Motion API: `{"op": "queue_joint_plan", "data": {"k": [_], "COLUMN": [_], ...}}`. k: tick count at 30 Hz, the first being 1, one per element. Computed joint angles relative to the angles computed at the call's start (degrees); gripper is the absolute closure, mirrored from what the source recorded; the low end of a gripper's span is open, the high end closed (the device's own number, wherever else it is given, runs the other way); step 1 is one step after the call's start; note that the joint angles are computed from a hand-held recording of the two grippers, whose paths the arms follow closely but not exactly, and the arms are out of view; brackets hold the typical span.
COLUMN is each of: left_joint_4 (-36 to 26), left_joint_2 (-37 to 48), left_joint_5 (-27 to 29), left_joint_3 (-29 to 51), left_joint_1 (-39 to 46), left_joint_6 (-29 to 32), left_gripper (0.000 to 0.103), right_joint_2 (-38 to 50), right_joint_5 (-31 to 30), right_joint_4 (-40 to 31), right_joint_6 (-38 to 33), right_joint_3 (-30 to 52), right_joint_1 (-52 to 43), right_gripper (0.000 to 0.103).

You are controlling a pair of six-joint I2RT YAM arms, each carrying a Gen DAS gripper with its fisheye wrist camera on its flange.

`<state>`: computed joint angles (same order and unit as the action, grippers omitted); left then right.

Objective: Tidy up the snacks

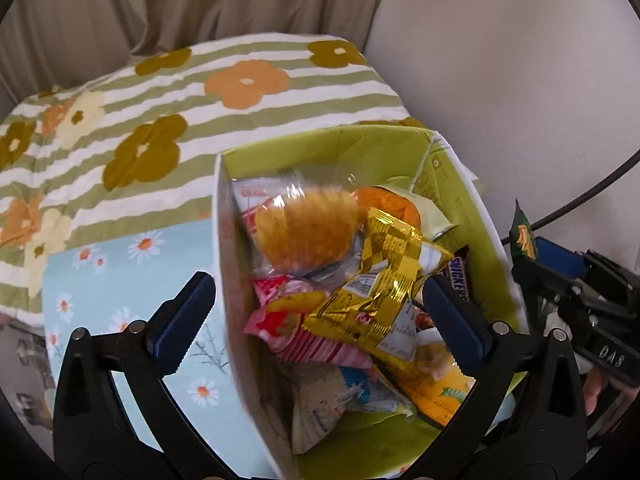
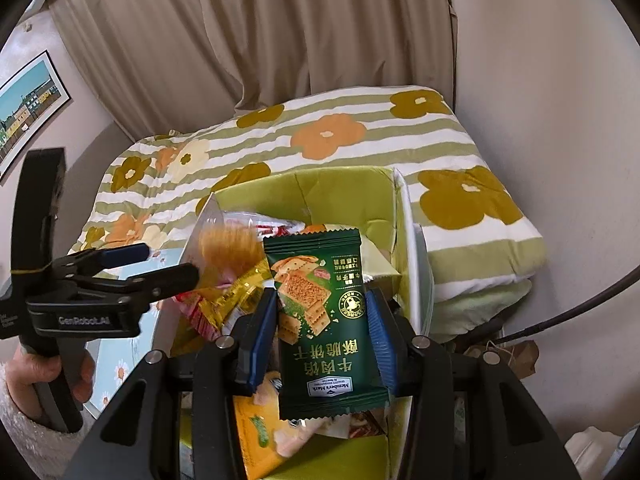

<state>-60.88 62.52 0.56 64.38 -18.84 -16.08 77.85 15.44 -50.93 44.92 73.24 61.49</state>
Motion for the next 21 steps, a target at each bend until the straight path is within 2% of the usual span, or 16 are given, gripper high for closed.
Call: {"op": "queue_joint_plan", "data": {"k": [8,10,12,13,21], "left_joint_4": [-1.8,-2.0,-2.3,-2.9,-6.5], "left_joint_2": [-2.7,-3.2,-3.8,-4.3,-10.3], "left_joint_5": [-4.1,-5.6,-6.4,-6.9,-7.8], "left_joint_3": [0.5,0.5,0.5,0.3,-2.6], "left_joint_1": [-3.2,-3.6,-3.8,-3.8,-2.6], "left_joint_6": [-1.7,-2.6,-3.4,-3.8,-5.3], "left_gripper": [0.0,0.0,0.001,0.001,0.001], "right_joint_2": [1.7,2.9,3.1,2.9,2.0], "right_joint_5": [-2.0,-1.9,-1.2,-0.2,4.3], "right_joint_4": [0.8,0.6,0.5,0.5,-0.6], "right_joint_6": [-0.4,-0.4,-0.1,0.0,0.6], "right_joint_3": [-0.5,0.2,0.0,-0.3,-0.1], "right_joint_1": [-2.0,-2.4,-2.3,-2.1,1.2], "right_gripper": [0.06,0.046,0.003,0.0,0.0]}}
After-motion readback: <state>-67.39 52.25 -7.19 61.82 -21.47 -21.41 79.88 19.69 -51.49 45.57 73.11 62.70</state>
